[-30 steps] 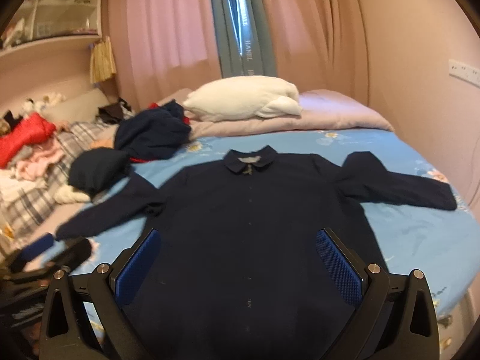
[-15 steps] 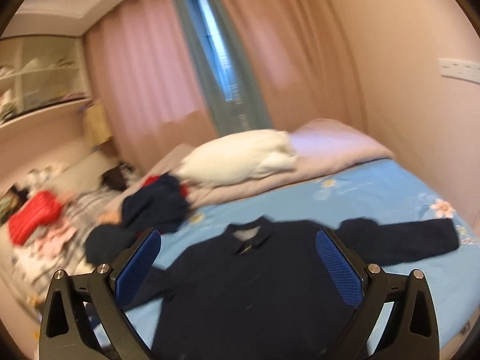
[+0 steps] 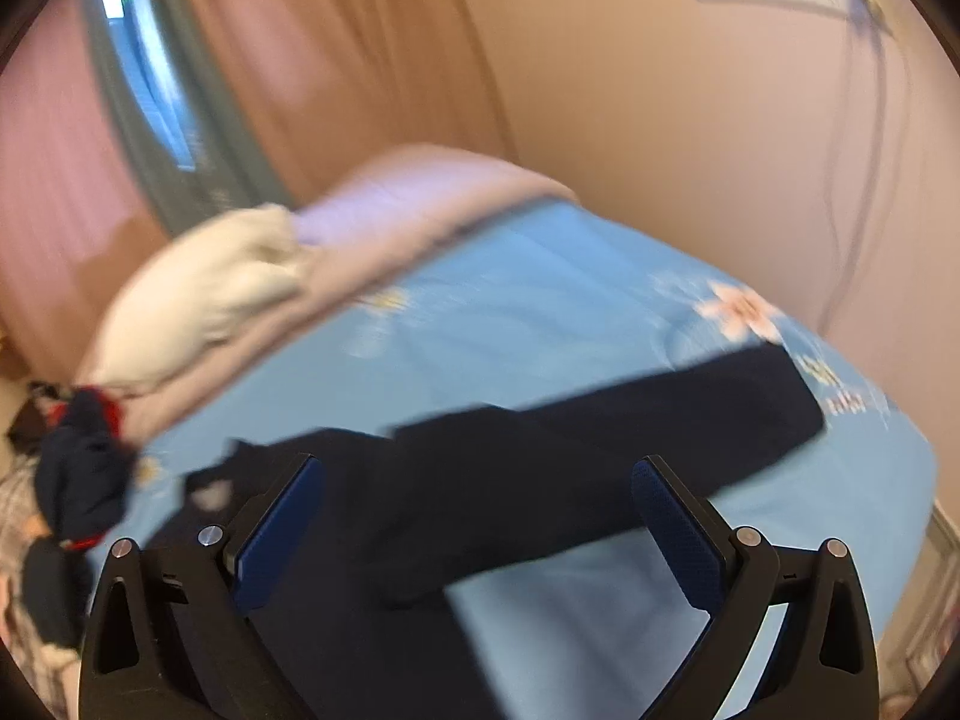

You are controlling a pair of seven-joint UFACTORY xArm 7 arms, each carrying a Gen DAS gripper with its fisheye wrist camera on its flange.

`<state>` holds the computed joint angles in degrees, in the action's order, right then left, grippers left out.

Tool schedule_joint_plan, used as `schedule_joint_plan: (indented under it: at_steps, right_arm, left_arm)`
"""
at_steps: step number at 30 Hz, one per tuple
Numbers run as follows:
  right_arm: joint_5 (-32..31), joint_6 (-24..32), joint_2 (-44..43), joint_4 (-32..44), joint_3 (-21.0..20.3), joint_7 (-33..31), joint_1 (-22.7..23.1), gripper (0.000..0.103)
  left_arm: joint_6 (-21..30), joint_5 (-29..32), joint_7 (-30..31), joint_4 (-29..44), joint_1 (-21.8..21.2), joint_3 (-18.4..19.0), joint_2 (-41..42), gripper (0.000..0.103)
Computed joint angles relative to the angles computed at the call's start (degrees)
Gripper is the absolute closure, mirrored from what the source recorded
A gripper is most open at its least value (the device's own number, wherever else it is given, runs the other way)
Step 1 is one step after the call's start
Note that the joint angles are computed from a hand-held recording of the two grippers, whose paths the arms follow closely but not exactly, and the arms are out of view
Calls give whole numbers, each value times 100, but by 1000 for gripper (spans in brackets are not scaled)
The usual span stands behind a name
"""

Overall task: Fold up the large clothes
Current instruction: 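Move the right tool to the sleeve cuff nearest it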

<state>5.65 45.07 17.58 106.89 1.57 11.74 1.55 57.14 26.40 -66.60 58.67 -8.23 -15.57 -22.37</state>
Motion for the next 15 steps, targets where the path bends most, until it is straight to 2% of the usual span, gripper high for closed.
schedule_joint_plan:
  at_steps: [2, 3, 7, 10, 15]
  right_arm:
    - [-300, 38, 196, -88, -253, 498, -9, 1]
    - [-323, 31, 434, 100, -277, 605, -57, 1]
    - [-620, 224, 711, -11, -506, 1251, -187, 1]
    - [-700, 337, 784, -97, -516, 1547, -283, 5]
    - [-405, -78, 656, -599, -434, 1734, -597, 6]
  left_arm:
    - [-140, -83, 5, -100, -8, 64, 61, 1]
    - [-160, -122, 21, -128, -11, 86, 106, 1]
    - [-174, -155, -12, -170, -7, 133, 260, 1]
    - [-351, -344, -8, -245, -43, 250, 327, 1]
    - [-449, -523, 49, -271, -82, 317, 452, 1]
